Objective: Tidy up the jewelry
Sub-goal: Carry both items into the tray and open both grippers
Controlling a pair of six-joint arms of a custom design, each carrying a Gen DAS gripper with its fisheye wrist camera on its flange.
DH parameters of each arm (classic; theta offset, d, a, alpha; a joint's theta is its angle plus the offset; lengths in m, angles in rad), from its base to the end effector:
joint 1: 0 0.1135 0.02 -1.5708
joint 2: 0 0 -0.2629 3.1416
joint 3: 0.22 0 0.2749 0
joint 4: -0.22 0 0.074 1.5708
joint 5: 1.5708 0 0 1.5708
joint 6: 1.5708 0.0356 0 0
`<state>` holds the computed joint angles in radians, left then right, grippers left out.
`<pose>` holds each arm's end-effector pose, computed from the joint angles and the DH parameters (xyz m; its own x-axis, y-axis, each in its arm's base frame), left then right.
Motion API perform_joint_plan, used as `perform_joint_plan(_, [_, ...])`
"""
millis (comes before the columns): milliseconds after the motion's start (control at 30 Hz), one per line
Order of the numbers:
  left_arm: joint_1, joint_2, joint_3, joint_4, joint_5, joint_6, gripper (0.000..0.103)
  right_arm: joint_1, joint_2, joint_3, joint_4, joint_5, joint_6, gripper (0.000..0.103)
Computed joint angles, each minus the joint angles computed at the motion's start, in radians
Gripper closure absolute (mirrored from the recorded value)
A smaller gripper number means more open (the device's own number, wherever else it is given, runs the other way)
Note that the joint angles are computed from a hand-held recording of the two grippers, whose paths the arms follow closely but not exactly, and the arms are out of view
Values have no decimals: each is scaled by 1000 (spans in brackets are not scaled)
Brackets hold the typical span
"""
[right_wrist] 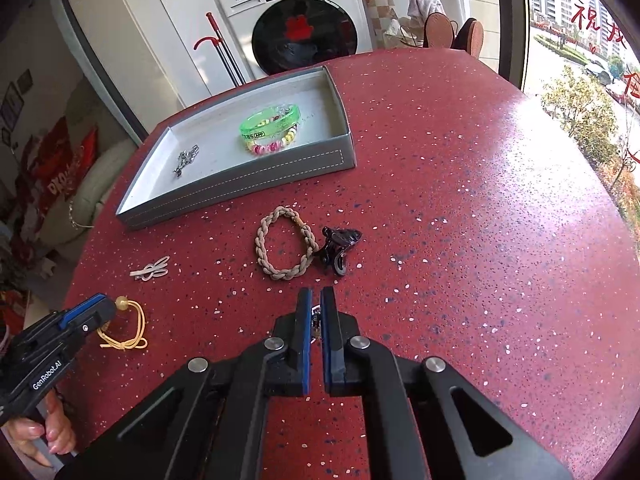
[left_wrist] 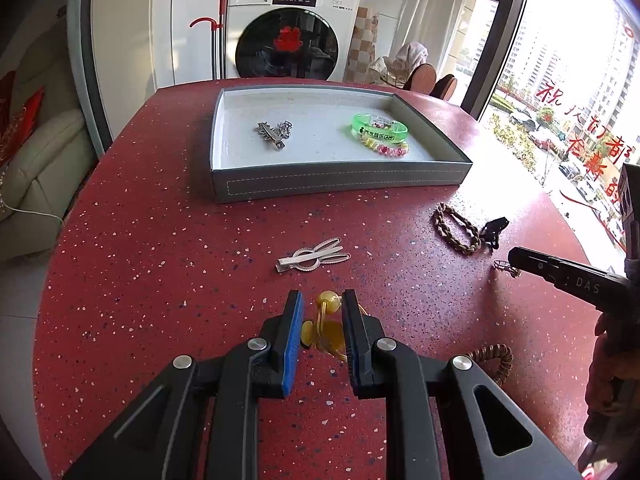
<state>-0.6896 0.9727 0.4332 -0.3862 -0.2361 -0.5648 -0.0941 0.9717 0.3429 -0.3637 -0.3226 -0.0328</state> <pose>0.1583 -0.1197 0.1576 -0.7937 -0.0200 -0.6079 0.1009 0.9813 -0.1640 0.1832 -0.0060 0.1311 -0.8305 0.0472 -0.5550 -0.1107 0.9626 0.2474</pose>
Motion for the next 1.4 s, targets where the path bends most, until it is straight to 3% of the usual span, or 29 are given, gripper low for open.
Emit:
perform_joint_plan(300, [2,-35,18,-28,-3,13,65,-64,-43,48,-81,-88,-18,98])
perform_joint_plan(700, [119,-17,131,-38,50,138,65,33,35,209,-96,-96,36,98])
perform_joint_plan(1067, [279,235,370,27,141,283,65,126,361,490,-27,-106,103,98])
perform_joint_plan(1400, [351,550,601,82,195,341,65,133,688,673,17,-82,131,98])
